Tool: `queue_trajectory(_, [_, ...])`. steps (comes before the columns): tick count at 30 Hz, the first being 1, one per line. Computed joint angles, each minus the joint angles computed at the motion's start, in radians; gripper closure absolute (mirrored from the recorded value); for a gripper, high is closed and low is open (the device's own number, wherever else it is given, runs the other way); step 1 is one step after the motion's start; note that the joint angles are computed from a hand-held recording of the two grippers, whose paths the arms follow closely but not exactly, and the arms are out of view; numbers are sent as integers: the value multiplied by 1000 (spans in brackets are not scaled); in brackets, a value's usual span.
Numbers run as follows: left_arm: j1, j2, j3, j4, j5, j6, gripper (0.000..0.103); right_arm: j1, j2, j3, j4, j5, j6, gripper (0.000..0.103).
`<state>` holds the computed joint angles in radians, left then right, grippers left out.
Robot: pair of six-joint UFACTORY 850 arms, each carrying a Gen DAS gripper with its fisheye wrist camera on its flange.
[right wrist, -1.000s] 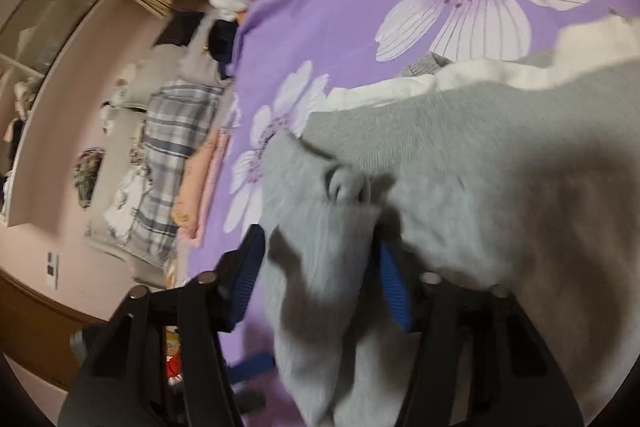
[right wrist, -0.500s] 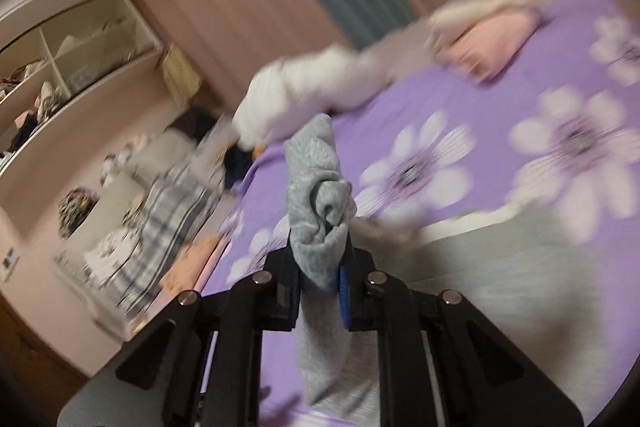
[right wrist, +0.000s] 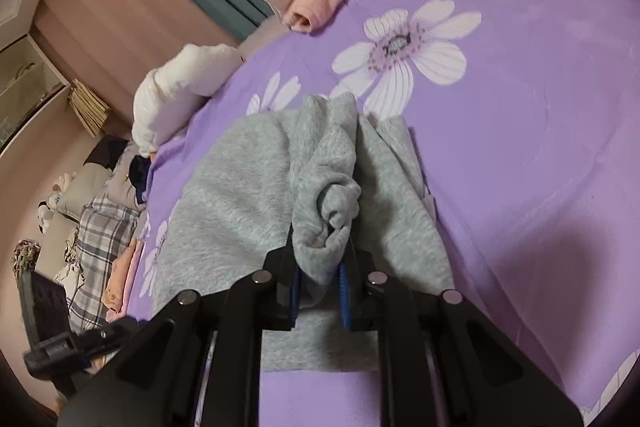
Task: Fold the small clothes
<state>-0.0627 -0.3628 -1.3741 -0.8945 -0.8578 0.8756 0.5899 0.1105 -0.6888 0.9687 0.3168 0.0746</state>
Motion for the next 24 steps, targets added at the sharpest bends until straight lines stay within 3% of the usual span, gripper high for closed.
queue_trajectory(5, [-71,-6,-49,-37,29,65,48,69,47,12,156,89,-191,87])
queue_trajectory(8, [-119,-30,-79,6,57,63,48,54,30,14,229,35,-260,87])
queue_trajectory(10, [-154,-50,-88,79,103,36,48,34,16,26,185,-11,-189,87])
queue_trajectory(12, [-177,-70,-96,157,125,-9,48,37,21,47,156,2,-128,87])
queue_trajectory(16, [-189,-49,-54,191,184,27,48,54,28,51,223,31,-201,87])
queue_trajectory(20, [-194,-50,-58,230,183,20,48,67,35,64,231,43,-189,88])
queue_trajectory(24, [-212,-64,-69,301,194,-18,48,96,36,65,326,84,-305,88])
